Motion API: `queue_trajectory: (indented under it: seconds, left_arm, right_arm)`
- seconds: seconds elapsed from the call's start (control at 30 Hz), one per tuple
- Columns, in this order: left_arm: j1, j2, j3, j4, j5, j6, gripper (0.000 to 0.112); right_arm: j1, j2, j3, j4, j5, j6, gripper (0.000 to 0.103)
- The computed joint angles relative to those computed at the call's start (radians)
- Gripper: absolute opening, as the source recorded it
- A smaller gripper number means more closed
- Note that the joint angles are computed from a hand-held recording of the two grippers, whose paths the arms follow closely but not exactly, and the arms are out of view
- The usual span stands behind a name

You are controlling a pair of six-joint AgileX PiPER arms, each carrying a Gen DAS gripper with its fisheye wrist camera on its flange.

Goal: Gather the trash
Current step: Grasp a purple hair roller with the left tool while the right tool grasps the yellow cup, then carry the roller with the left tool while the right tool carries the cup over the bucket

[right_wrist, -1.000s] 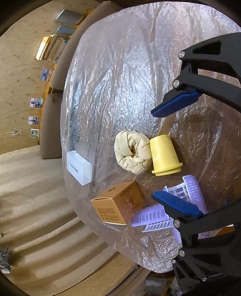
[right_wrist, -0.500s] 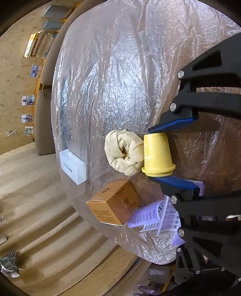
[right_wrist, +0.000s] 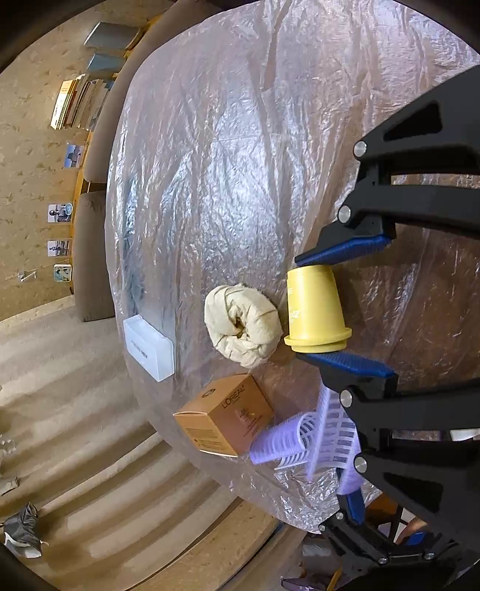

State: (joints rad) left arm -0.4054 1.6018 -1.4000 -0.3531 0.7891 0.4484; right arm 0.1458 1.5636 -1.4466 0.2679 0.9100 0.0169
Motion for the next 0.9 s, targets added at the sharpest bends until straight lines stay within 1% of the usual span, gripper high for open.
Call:
queue_trajectory:
  seconds: [0.03,0.1,0.2,0.27,0.3,0.33,0.37,0.47,0.63,0.8,0.9]
  left_arm:
    - [0.006,0.006,-0.004,-0.013,0.013,0.015,0.076]
    - [-0.006,0.016,-0.011,-0.005,0.012,0.039,0.076]
    - [-0.05,0.043,-0.035,0.045,0.014,0.057,0.076]
    - [-0.079,0.056,-0.043,0.087,0.005,0.039,0.074]
    - [-0.086,0.062,-0.047,0.09,0.006,0.042,0.064]
    - [-0.08,0.065,-0.051,0.053,0.018,0.069,0.05]
    - [-0.069,0.075,-0.067,0.019,0.04,0.088,0.046]
    - [-0.068,0.087,-0.082,0.01,0.049,0.09,0.044]
    - [-0.055,0.065,-0.07,-0.014,0.047,0.08,0.044]
    - [0.013,0.047,-0.064,-0.086,0.07,0.071,0.044]
    - [0.026,0.037,-0.061,-0.086,0.072,0.052,0.044]
  right_arm:
    - [0.0,0.0,0.002,0.001,-0.001,-0.001,0.044]
    - [0.002,0.0,0.005,0.002,-0.003,-0.002,0.044]
    - [0.008,0.005,0.008,0.008,-0.009,-0.005,0.044]
    - [0.013,0.007,0.007,0.006,-0.013,-0.001,0.044]
    - [0.013,0.008,0.007,0.01,-0.014,-0.002,0.044]
    - [0.012,0.008,0.008,0.012,-0.015,-0.002,0.044]
    - [0.013,0.009,0.007,0.011,-0.016,0.002,0.044]
    - [0.009,0.002,0.014,0.011,-0.02,0.005,0.044]
    - [-0.014,-0.016,0.036,0.038,-0.025,-0.014,0.044]
    - [-0.02,-0.041,0.051,0.037,-0.028,-0.014,0.043]
    - [-0.016,-0.052,0.053,0.037,-0.026,-0.009,0.043]
